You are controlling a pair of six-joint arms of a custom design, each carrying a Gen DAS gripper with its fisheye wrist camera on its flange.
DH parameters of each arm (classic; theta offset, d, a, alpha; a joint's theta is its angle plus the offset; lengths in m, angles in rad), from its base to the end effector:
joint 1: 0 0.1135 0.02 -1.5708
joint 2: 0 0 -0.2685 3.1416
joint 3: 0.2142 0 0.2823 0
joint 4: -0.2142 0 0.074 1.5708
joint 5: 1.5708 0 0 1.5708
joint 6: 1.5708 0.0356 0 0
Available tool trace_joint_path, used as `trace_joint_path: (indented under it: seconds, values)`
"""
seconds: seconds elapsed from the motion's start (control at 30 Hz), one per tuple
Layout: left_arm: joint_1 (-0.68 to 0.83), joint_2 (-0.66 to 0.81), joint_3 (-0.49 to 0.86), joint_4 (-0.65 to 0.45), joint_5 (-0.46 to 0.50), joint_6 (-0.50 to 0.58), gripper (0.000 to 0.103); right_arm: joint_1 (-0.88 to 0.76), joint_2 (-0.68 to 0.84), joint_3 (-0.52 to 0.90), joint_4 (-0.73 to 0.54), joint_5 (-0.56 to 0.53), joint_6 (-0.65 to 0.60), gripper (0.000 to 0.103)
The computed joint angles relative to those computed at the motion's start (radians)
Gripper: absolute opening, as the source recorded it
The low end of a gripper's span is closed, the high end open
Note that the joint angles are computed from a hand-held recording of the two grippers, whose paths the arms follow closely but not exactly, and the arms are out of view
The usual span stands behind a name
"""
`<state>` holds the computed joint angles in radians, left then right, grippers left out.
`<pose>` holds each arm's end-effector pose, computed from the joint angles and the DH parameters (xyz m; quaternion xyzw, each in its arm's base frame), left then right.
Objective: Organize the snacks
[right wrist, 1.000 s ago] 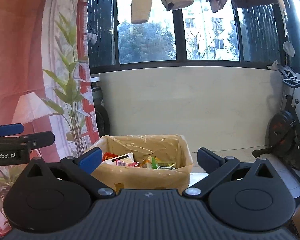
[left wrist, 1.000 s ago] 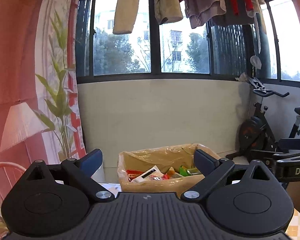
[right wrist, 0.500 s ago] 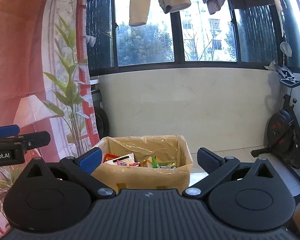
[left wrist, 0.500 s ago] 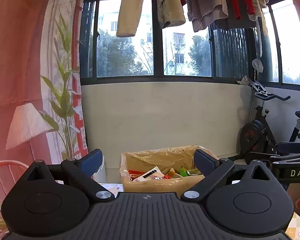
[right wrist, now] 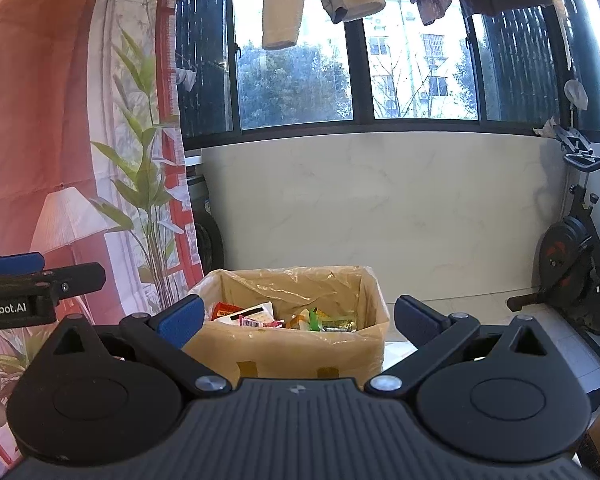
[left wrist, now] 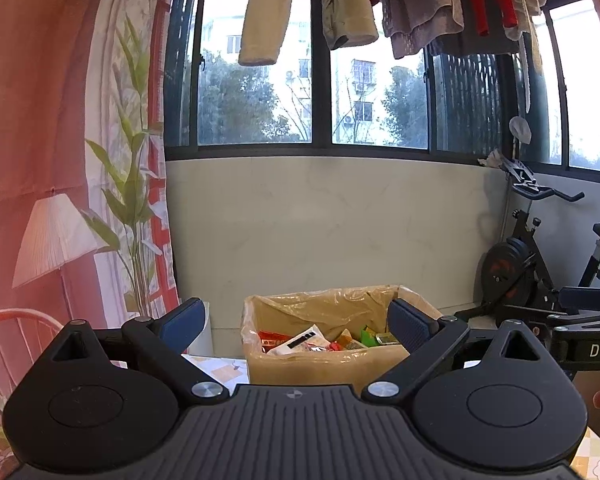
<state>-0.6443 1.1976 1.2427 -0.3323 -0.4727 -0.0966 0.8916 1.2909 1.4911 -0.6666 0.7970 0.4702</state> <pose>0.2467 -0.1650 0.4060 0.0757 0.7876 -0.0359 0.6104 0.2036 0.2116 0.4408 0.0349 0.8099 0.0476 0.5836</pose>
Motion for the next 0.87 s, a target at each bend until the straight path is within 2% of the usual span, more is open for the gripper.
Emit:
trace_joint_path:
  seconds: [0.87]
  values:
    - [0.007,-0.008,-0.011,-0.014,0.005,-0.056,0.099,-0.004,-0.006,-0.009,0.007,-0.009,-0.007,0.103]
